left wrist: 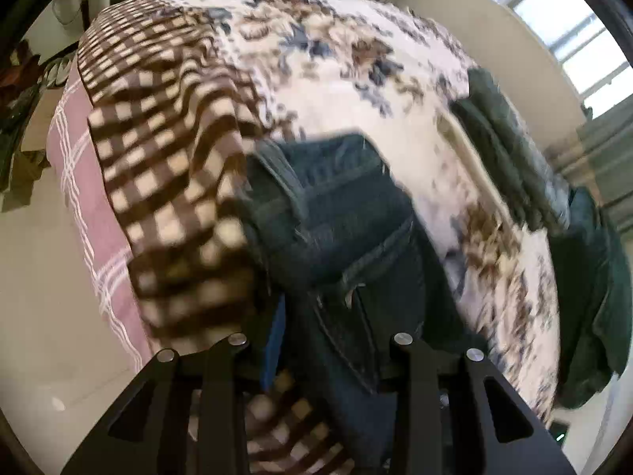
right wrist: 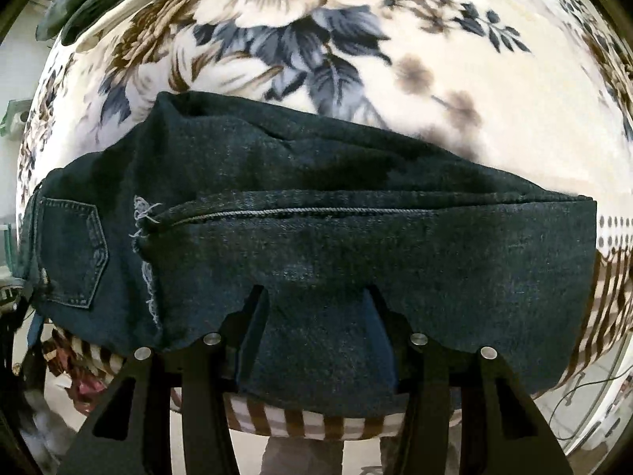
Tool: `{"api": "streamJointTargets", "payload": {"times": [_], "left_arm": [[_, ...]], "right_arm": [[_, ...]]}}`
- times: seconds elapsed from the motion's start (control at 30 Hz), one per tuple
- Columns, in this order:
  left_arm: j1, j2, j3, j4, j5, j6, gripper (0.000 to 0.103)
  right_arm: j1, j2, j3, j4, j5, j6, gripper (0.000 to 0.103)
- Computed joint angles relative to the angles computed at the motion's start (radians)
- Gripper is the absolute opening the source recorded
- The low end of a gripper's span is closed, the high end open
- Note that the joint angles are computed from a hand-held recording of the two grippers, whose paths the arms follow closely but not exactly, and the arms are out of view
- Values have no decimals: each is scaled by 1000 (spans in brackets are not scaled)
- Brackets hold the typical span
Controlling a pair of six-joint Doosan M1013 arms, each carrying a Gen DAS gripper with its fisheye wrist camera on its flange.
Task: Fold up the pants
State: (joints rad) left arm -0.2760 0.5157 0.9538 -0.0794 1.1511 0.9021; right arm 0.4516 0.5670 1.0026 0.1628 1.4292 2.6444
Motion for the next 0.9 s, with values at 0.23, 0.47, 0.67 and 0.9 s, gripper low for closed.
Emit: {"api": "streamJointTargets", "payload": {"times": [0.23,0.47,0.67,0.9], "left_arm": [[69,63,-10,-216,-11,4,33],[78,-1,84,-259,-109,-62,33],[83,-31,130,-253,-116,-121,47],[79,53,23,-198,-105,-73,53]], "right_arm": [[-4,-18,30,11,-32,21,52],[-19,-50,77,27,-56,33,52],[-26,-60,90,34,-55,26,52],[-31,-63,97,36,-59,26,52]]}}
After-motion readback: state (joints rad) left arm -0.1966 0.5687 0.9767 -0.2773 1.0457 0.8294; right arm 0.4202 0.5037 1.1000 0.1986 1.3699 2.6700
